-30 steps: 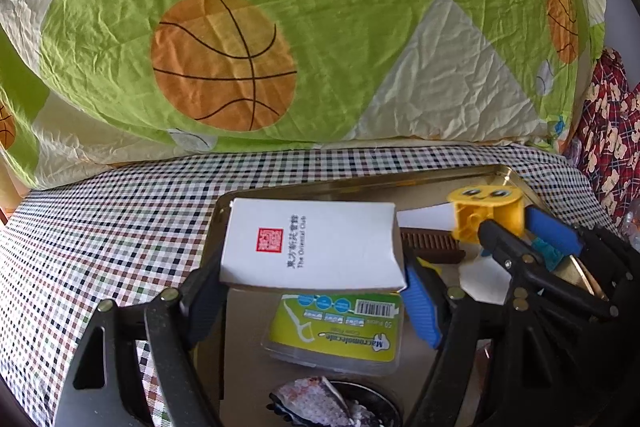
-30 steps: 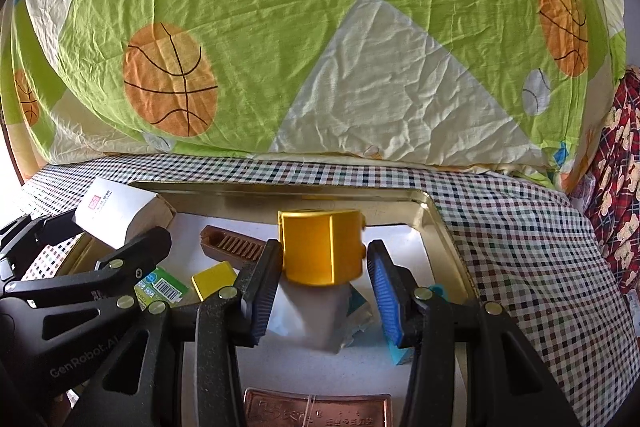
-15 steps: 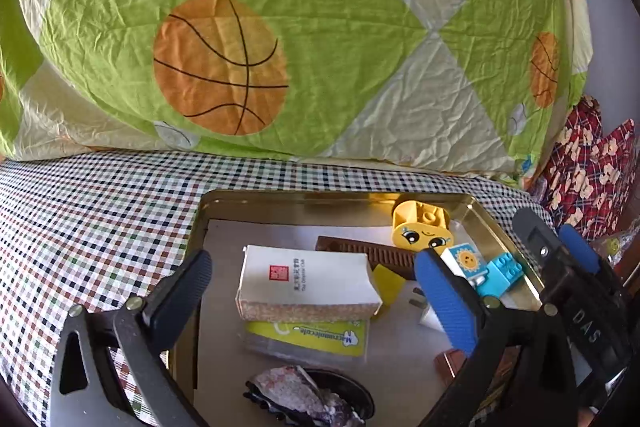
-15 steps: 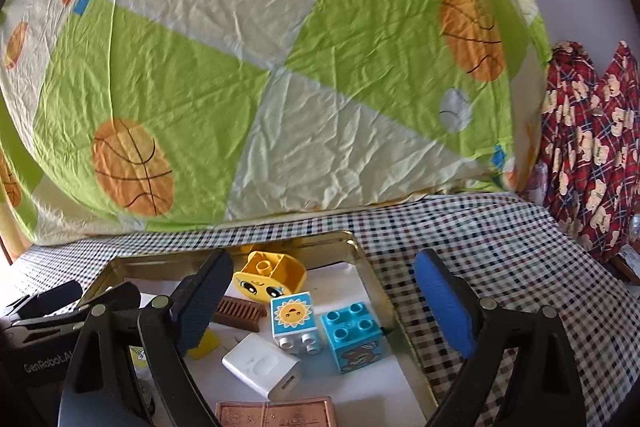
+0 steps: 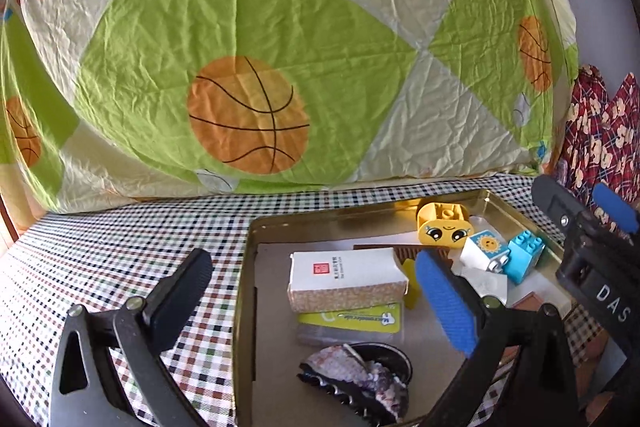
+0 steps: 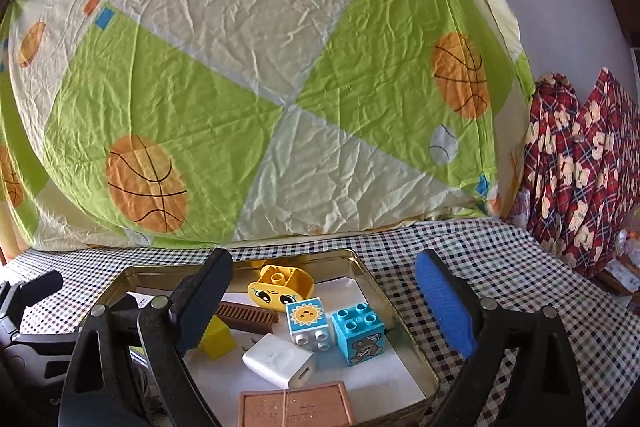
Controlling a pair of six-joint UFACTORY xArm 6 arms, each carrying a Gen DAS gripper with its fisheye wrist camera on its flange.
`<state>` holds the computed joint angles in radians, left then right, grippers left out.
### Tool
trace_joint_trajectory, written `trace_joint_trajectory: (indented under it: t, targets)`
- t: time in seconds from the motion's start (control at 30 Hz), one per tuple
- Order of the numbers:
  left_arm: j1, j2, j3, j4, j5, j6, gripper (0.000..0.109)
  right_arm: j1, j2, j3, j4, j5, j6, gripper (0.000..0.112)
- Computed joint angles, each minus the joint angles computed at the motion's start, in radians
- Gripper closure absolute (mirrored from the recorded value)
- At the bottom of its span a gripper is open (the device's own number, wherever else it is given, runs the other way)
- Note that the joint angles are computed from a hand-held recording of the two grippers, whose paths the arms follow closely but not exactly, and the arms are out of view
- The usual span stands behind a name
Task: Organize rigid objects
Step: 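Lift both open tools up and away from the tin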
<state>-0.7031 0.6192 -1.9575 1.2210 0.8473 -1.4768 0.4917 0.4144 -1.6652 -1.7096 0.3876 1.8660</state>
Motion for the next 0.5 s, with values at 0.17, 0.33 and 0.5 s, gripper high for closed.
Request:
trace_joint_trajectory:
  t: [0.17,0.33,0.5]
  targets:
    - [-0.010,-0.040,0.058,0.018,0.014,-0.032,0.006,0.016,-0.040,0.051,-0.035,0.045,0.059,0.017]
    - [-0.026,-0.092,0.136,0.070,0.025,-0.112,0.006,0.034,-0.080,0.101,-0.076,0.072,0.114,0.015]
    - [-0.046,-0.120,0.178,0.117,0.046,-0.143,0.006,0.063,-0.110,0.139,-0.074,0.092,0.092,0.012]
